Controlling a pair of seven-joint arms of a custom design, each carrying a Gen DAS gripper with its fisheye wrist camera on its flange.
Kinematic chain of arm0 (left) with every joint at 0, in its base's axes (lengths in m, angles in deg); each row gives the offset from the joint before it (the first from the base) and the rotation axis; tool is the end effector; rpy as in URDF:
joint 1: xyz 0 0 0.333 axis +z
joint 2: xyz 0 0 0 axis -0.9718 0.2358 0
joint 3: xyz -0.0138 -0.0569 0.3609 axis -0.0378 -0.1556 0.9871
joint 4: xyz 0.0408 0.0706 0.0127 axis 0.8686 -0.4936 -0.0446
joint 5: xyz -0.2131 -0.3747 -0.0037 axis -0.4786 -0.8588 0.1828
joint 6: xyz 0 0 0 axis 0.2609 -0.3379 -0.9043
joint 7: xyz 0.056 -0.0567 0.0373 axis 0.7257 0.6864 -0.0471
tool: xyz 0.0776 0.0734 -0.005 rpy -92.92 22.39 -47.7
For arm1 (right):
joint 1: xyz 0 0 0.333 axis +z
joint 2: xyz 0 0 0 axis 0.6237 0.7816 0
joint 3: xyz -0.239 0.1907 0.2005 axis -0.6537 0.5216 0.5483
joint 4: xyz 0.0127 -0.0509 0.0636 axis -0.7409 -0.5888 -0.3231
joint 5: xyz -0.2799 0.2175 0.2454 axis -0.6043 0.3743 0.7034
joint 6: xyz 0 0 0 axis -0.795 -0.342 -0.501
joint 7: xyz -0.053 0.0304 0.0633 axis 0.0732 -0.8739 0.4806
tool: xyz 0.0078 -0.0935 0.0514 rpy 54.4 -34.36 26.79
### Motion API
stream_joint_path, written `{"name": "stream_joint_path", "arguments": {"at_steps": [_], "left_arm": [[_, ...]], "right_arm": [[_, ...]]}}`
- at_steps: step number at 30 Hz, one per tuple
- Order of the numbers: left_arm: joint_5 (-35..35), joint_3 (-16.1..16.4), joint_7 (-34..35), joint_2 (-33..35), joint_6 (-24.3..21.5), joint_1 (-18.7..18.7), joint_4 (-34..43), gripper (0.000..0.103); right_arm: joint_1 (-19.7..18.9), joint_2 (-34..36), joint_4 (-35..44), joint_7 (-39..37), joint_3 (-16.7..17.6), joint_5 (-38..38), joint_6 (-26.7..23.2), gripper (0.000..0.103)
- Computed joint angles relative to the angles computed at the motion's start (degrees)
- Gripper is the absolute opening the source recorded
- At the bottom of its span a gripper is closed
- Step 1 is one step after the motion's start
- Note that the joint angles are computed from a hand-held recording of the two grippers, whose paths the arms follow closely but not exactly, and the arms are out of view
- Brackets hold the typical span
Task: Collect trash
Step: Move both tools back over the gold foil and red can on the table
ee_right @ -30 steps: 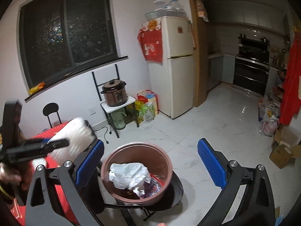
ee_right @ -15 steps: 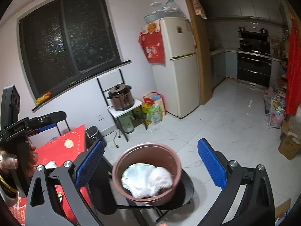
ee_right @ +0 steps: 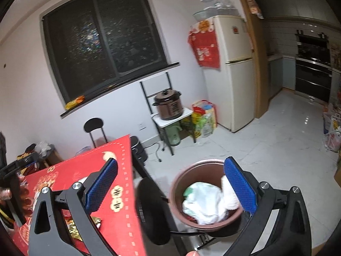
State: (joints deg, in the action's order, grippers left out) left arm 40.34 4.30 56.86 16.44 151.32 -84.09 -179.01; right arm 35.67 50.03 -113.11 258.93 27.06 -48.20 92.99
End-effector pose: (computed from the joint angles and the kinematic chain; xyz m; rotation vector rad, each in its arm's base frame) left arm 0.6523 -0.1946 0.5824 -1.5599 1.9107 -1.1807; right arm 0.5570 0.0976 0.5530 -1.2987 1.7205 -0.7311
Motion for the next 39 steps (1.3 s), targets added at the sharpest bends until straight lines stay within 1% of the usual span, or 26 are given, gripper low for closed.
{"name": "stream_joint_path", "arguments": {"at_steps": [2, 3, 5, 7, 8, 9, 10, 11, 13, 15, 16, 18, 20, 21, 23, 25, 26, 27, 28, 30, 33, 37, 39], "left_arm": [[0.3, 1.8, -1.1, -3.9, 1.5, 1.3, -5.4, 0.097], [1.7, 2.7, -2.8, -5.6, 2.0, 1.7, -7.9, 0.097], [5.3, 4.2, -6.9, -8.3, 1.9, 3.2, -11.8, 0.098], [4.1, 5.2, -7.0, -10.7, 0.5, 4.4, -15.3, 0.097], [4.5, 5.4, -7.6, -11.5, -0.3, 5.0, -16.5, 0.097], [5.5, 5.5, -8.6, -12.3, -0.8, 5.8, -17.7, 0.097], [7.3, 5.5, -10.2, -13.3, -1.3, 6.8, -19.5, 0.097], [8.7, 5.3, -11.6, -13.9, -1.5, 7.5, -20.5, 0.097], [9.9, 5.1, -13.8, -14.4, -2.1, 8.4, -22.1, 0.097], [7.3, 6.2, -12.0, -14.6, -2.7, 7.8, -23.3, 0.097], [7.4, 6.0, -12.4, -14.6, -2.5, 7.8, -23.6, 0.097], [6.1, 6.3, -11.0, -14.4, -2.3, 7.4, -24.4, 0.097], [4.2, 6.7, -8.8, -14.4, -2.2, 6.9, -25.2, 0.097], [2.8, 7.0, -7.5, -14.2, -2.1, 6.5, -25.5, 0.097], [-2.9, 8.2, -2.6, -13.7, -2.9, 5.1, -25.6, 0.097], [-9.0, 9.1, 2.9, -13.0, -4.4, 4.2, -25.4, 0.097], [-10.9, 9.1, 4.7, -12.7, -5.3, 4.2, -25.1, 0.097], [-12.6, 9.1, 6.5, -12.3, -6.1, 4.4, -24.9, 0.097], [-14.5, 9.2, 8.6, -11.9, -7.0, 4.6, -24.6, 0.097], [-16.2, 8.7, 10.8, -11.3, -7.9, 5.2, -24.3, 0.097], [-19.1, 8.5, 15.1, -10.6, -9.5, 6.2, -23.5, 0.096], [-20.1, 8.1, 17.2, -9.8, -10.8, 7.5, -22.8, 0.095], [-20.5, 8.0, 18.0, -9.4, -11.4, 8.0, -22.4, 0.092]], "right_arm": [[2.5, 1.3, 0.5, -5.1, -0.4, 5.2, 0.1, 0.098], [4.1, 2.2, 0.7, -9.0, -0.8, 9.2, 0.3, 0.098], [7.7, 3.9, 1.2, -18.6, -1.7, 19.3, 0.5, 0.098], [11.8, 5.7, 1.4, -32.7, -2.1, 34.2, 0.7, 0.098], [13.3, 6.8, 2.0, -40.7, -1.3, 42.7, 0.4, 0.098], [14.0, 8.0, 3.0, -46.8, 0.0, 49.1, -0.2, 0.098], [14.4, 9.2, 4.2, -51.7, 1.6, 53.9, -0.9, 0.098], [15.0, 10.0, 5.2, -53.6, 2.1, 55.6, -1.7, 0.098], [16.8, 11.9, 7.5, -55.1, 2.6, 56.5, -3.7, 0.098], [18.5, 14.0, 9.8, -55.4, 2.7, 56.5, -5.5, 0.098], [19.4, 15.2, 11.0, -55.2, 2.8, 56.6, -6.7, 0.098], [20.3, 16.7, 12.2, -55.2, 3.1, 57.3, -8.3, 0.098], [21.2, 18.7, 13.9, -55.0, 3.3, 57.9, -11.1, 0.098], [21.8, 19.5, 14.2, -54.5, 3.2, 57.8, -11.9, 0.098], [22.9, 21.2, 14.7, -53.4, 2.7, 57.2, -13.5, 0.098], [22.0, 22.9, 14.9, -55.0, 4.5, 60.0, -15.6, 0.097], [21.7, 23.9, 15.4, -55.5, 5.2, 61.5, -17.5, 0.093], [21.2, 24.9, 16.0, -56.5, 6.2, 63.4, -19.3, 0.087], [21.2, 25.7, 16.5, -57.0, 6.5, 64.4, -20.6, 0.084], [22.2, 26.6, 16.8, -56.8, 6.0, 64.6, -21.8, 0.079], [24.3, 28.2, 18.1, -54.7, 4.5, 62.8, -23.4, 0.076], [27.0, 30.4, 20.6, -50.7, 2.2, 59.0, -25.3, 0.074], [27.7, 31.3, 21.9, -49.3, 1.6, 57.5, -26.3, 0.072]]}}
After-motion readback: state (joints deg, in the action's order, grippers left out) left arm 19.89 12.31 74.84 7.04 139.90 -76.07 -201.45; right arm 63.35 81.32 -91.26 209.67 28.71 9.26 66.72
